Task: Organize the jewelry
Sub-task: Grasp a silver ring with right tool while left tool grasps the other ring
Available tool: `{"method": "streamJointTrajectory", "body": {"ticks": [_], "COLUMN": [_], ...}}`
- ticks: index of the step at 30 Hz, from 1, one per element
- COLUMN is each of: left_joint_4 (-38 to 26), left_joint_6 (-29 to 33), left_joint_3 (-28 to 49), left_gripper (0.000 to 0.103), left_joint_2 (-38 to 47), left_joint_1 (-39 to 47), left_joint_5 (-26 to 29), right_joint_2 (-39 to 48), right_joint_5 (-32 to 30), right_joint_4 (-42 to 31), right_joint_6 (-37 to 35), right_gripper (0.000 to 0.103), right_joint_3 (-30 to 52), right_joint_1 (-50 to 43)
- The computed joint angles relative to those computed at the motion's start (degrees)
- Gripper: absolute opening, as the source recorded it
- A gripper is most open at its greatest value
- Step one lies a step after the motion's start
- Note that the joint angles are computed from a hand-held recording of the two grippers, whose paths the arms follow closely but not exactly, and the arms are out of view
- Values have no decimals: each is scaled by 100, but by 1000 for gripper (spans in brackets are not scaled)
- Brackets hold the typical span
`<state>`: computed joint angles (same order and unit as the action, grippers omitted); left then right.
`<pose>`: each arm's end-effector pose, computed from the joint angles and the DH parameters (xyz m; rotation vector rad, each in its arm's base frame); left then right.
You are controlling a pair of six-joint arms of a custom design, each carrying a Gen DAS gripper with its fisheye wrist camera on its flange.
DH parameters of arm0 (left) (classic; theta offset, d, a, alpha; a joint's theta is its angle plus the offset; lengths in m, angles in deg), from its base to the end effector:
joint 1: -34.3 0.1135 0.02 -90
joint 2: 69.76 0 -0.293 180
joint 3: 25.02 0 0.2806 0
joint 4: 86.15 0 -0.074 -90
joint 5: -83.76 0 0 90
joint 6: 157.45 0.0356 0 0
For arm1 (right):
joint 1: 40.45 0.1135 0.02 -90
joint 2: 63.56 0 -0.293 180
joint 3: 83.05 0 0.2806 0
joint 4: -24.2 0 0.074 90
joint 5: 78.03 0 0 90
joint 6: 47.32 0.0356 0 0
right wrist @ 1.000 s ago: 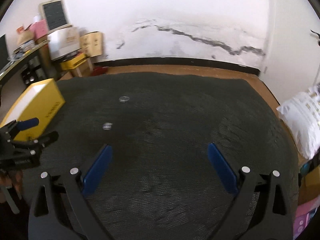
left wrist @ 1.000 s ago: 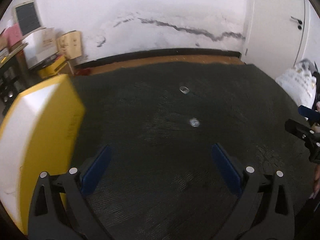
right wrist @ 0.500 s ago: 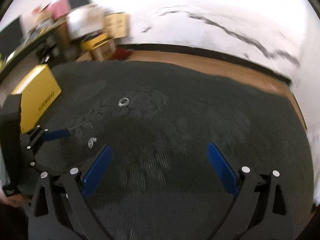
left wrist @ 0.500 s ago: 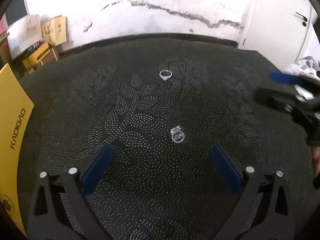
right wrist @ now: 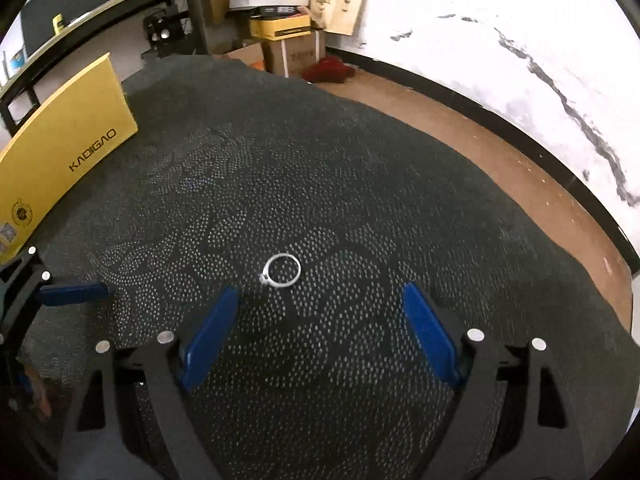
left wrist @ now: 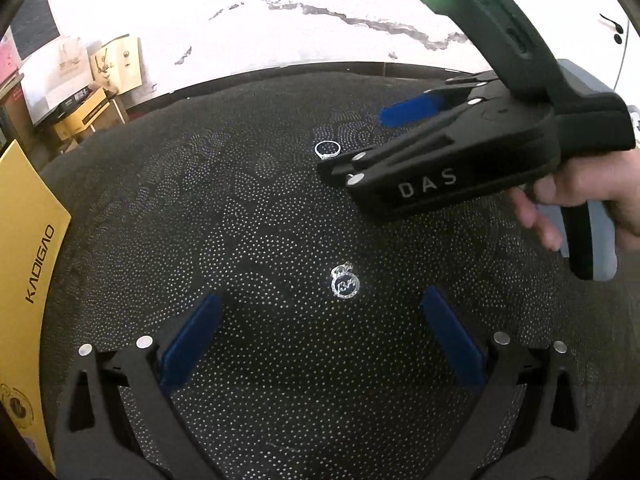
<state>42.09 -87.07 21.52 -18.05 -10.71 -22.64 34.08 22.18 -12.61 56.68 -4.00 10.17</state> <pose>0.1322 -0.1180 0.2276 0.4459 2.4671 -0.0925 0.2503 0.2950 0.2247 -0.7279 2.4237 0.2301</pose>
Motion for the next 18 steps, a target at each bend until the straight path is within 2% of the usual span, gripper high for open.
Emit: {"method": "streamJointTrajectory", "body": {"ticks": [3, 4, 7, 9, 11, 14, 16, 18], "left_joint_4": [18, 28, 41, 38, 23, 24, 14, -26], "left_joint_6": [-110, -132, -65, -82, -49, -34, -76, -194], "left_joint_3": [17, 24, 13, 9, 10, 11, 7, 5], "left_gripper": [97, 97, 97, 97, 97, 95, 89, 83], "left_joint_2": [71, 98, 74, 64, 40, 20, -29, -48], "left_joint_1": [-80, -103, -5, -9, 19, 57, -81, -279], "left_joint_5": [-90, -114, -52, -38, -23, 0, -68, -202], "right_joint_2": [36, 15, -13, 22, 47, 144, 212, 255], "right_joint_5": [-108, -151, -224, -243, -322, -359, -354, -312], "right_joint_4": [83, 132, 196, 234, 277, 182, 132, 113], "right_joint_6": [-206, -269, -377, -424, -505, -614, -698, -708], "right_gripper": [81, 76, 68, 68, 60, 42, 32, 31], "right_joint_3": [11, -24, -57, -46, -23, 141, 239, 288], "right_joint_1": [-28, -27, -20, -22, -19, 54, 108, 145]}}
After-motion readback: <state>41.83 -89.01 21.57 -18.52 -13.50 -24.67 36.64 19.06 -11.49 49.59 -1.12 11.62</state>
